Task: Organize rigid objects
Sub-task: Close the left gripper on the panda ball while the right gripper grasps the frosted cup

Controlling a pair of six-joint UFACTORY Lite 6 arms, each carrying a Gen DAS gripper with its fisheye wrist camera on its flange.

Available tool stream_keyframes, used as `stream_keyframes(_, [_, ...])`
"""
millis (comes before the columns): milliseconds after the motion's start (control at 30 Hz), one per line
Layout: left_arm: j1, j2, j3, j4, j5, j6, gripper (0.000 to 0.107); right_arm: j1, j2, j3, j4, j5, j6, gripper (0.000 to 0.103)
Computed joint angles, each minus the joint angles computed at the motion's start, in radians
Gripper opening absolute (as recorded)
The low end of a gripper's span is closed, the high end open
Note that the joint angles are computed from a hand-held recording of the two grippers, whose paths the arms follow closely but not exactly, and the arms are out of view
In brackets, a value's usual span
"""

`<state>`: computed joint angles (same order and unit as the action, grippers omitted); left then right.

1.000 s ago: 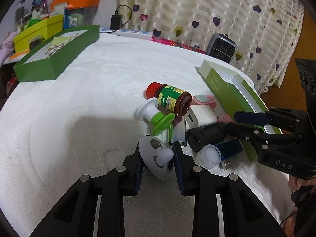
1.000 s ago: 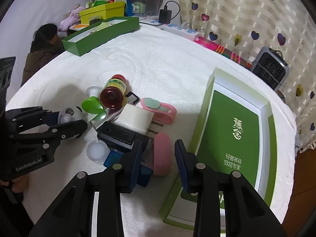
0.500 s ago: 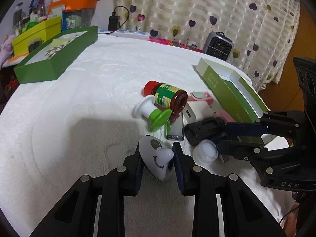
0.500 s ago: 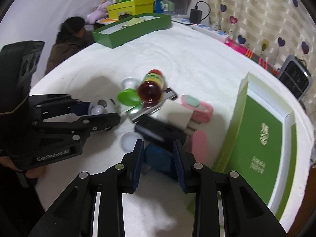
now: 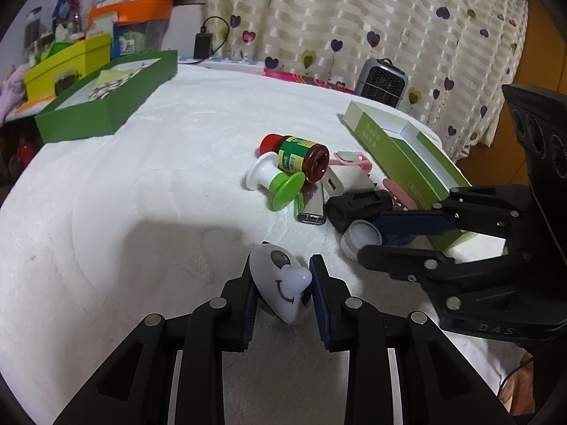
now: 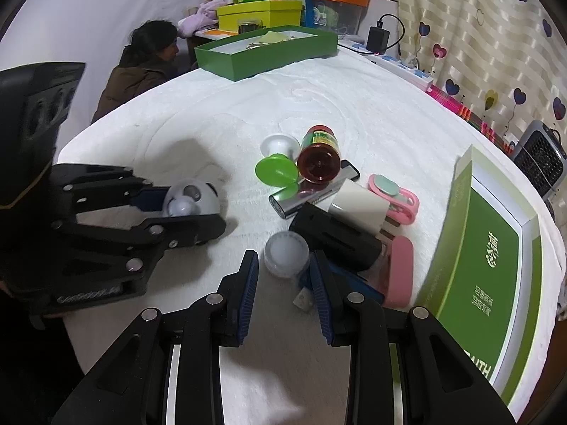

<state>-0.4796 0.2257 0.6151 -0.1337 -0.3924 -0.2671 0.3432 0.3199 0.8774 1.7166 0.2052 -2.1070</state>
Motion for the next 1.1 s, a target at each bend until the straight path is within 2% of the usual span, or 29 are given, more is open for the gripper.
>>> stream_keyframes(133, [0.018,-0.015,-0.02,0.029,-0.006,-0.024,0.027,0.022,0.021,0.022,0.02,-0.01,-0.006,0.032])
stream_keyframes(233, [0.033,-0.024,-0.03,0.049,-0.008,-0.041,0.027,0.037,0.042,0.035,-0.067,-0.01,0.082,0.032])
stream_keyframes(633, [0.034,-0.051,-0.053,0.038,-0.009,-0.031,0.027,0.015,-0.017,-0.058,0.285,0.067,-0.236,0.032])
stream_keyframes(1100, [-0.044,-0.112,-0.043,-0.145,0.027,0.12,0.027,-0.087,-0.165,-0.205,0.336,0.2,-0.278,0.032])
